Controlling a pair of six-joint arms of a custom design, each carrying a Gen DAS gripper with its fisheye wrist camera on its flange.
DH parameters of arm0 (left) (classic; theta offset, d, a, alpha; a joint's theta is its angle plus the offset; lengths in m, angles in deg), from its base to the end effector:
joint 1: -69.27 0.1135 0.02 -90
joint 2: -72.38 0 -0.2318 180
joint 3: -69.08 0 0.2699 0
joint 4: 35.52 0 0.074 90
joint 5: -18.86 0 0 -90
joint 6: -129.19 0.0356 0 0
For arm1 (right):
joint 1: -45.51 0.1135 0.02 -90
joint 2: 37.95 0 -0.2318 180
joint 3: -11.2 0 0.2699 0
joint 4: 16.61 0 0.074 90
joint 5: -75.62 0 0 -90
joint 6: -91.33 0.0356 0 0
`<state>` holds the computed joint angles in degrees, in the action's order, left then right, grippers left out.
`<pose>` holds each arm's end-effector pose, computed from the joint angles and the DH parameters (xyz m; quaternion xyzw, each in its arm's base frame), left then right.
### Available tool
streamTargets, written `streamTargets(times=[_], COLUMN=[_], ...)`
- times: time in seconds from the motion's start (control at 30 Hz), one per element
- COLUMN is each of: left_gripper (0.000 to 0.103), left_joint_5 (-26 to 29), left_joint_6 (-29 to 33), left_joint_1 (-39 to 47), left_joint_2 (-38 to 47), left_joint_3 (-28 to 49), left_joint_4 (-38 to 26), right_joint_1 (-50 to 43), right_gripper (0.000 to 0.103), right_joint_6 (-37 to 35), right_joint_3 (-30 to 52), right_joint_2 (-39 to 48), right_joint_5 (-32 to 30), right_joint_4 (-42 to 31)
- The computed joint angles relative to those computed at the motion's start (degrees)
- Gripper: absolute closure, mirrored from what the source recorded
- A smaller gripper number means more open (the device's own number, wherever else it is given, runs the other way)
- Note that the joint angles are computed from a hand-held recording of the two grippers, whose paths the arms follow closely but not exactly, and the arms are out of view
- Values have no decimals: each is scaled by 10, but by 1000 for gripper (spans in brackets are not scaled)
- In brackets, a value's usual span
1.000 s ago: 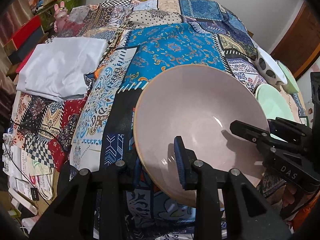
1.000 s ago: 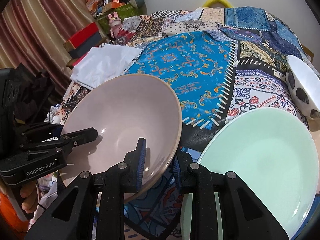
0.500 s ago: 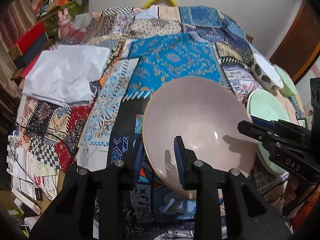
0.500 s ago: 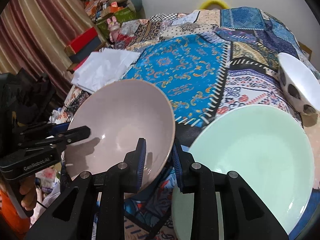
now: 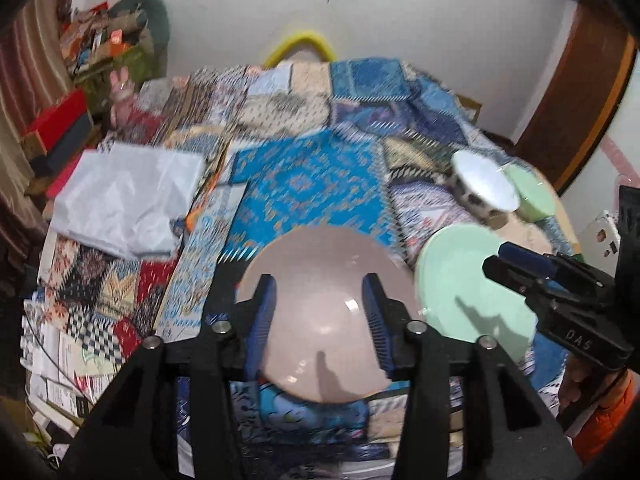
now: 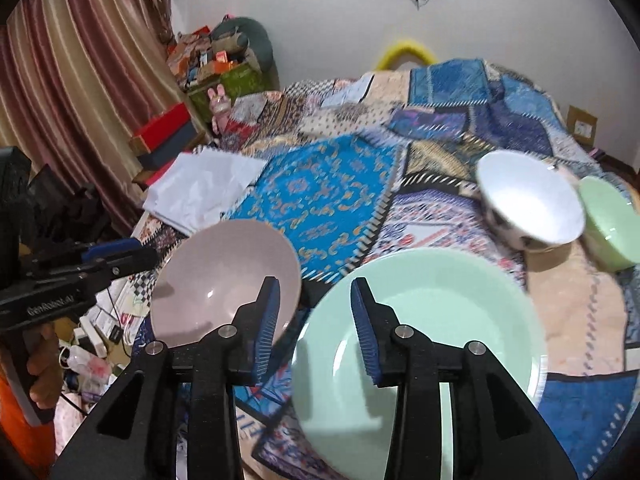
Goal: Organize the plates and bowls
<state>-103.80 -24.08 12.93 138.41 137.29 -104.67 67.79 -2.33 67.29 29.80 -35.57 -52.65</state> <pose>0.1469 -0.1860 0.2399 -0.1129 0.9352 -0.0270 0.3345 0.2438 0.1138 0.1942 -0.2704 0.8785 0.2266 0.3222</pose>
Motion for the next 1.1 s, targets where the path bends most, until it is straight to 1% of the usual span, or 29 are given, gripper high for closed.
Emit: streamTargets(times=[0.03,0.07,0.1,0.13,0.23,0.27,0.3,0.33,0.4,0.57,0.7,1.0,1.1], left_gripper=[48,41,35,33,23,19,17,17,15,14,14,14,14], left_joint_5=[-7,-16,-22,-27,-36,-36,-37,-37,-29,8,33,89,110], left_joint_6=[2,4,7,10,27,36,42,47,63,93,122,180,196], left_joint_1=[-5,-13,-18,-22,-26,-24,-23,-22,-14,12,36,91,109], left_joint_2=[9,23,36,45,88,103,117,129,161,237,307,452,498], left_joint_3=[14,34,51,64,115,131,145,158,188,252,312,443,481], left_joint_4=[-1,-2,-1,0,4,10,14,17,32,66,79,95,96], right_joint_1=[-15,-27,-37,-53,-95,-106,-120,-138,-167,-222,-260,-287,-286], right_gripper=[64,62,57,52,47,46,43,40,39,39,39,39,39], right_joint_6=[-9,-15,-18,-23,-32,-36,-39,-43,-54,-76,-92,-107,-102], right_joint_3=[-5,-7,-11,-13,-15,-12,-10,-7,-1,20,41,95,118], right_joint_2=[-19,-30,-42,-54,-77,-77,-77,-75,-69,-39,2,119,171], right_joint_5=[-5,-8,-12,-17,-31,-37,-44,-53,-64,-78,-83,-70,-64], right_joint_4=[-4,-7,-7,-6,-5,-6,-7,-7,-8,-9,-2,30,47])
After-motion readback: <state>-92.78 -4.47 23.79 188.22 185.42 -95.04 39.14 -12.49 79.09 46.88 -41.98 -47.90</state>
